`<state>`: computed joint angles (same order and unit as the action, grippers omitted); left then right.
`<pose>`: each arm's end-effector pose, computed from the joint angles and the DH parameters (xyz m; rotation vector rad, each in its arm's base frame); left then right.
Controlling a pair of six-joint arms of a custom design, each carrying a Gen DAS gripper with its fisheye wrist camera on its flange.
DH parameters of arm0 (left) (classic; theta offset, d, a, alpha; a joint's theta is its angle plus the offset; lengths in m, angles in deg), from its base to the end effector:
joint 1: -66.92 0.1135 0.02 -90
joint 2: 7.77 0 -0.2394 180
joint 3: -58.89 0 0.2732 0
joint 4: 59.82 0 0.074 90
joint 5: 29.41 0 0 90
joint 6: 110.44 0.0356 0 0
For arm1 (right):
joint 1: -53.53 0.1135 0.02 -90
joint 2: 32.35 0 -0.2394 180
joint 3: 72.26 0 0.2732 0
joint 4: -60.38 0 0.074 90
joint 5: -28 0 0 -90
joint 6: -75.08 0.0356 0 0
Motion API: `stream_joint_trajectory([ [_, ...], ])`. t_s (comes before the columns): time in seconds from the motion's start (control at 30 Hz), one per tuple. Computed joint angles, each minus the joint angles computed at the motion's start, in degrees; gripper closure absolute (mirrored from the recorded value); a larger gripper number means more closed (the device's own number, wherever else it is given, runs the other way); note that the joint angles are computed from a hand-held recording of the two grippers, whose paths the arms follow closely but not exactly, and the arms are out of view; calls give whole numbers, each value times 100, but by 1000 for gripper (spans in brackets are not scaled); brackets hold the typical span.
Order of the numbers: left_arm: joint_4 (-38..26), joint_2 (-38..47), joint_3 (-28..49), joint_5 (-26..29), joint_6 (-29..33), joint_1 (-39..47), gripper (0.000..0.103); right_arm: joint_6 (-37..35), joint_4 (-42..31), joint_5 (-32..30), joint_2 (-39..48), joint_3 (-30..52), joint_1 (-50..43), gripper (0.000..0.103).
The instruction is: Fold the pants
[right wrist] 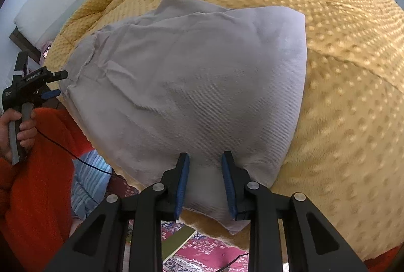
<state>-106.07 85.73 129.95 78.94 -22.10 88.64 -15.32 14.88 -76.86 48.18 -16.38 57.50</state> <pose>0.3073 0.1103 0.1477 -0.4670 2.6624 -0.3412 0.2645 0.0275 0.1337 -0.1694 2.7756 0.3775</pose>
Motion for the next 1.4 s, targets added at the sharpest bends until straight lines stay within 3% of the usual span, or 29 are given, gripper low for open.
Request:
stream_joint_trajectory([
  [0.07,0,32,31,58,2,131,11,-10,-19,-18,-2,2,-18,75],
  [0.13,18,72,138,463,-36,401,11,-3,-37,-21,-32,-10,-22,75],
  [0.3,206,710,702,1280,-721,1430,12,-27,-51,-28,-85,-51,-47,74],
  [0.47,2,1577,1266,1938,-1115,1954,22,66,10,58,27,24,92,69],
  [0.6,18,1764,1400,1884,-1177,1835,24,56,29,149,53,48,192,65],
  [0.67,101,1791,1413,1967,-1138,1735,34,48,36,158,53,47,197,65],
  [0.7,128,1848,1483,2056,-1082,1710,48,31,36,144,53,45,179,65],
  [0.77,125,1963,1664,1822,-1074,1544,59,8,44,122,65,48,155,65],
  [0.83,182,2182,1815,1730,-1178,1484,60,-10,48,111,77,55,142,65],
  [0.97,278,2373,1937,1697,-1292,1442,53,6,76,108,82,47,151,65],
  [1.0,310,2329,1918,1627,-1230,1400,63,6,74,111,79,46,154,65],
  [1.03,364,2188,1829,1487,-1177,1340,80,-6,80,107,82,45,148,65],
  [1.2,573,1100,1274,1392,-923,1243,86,-32,110,48,94,35,108,64],
  [1.4,252,-1050,665,1371,153,443,87,-9,92,-43,91,60,98,60],
])
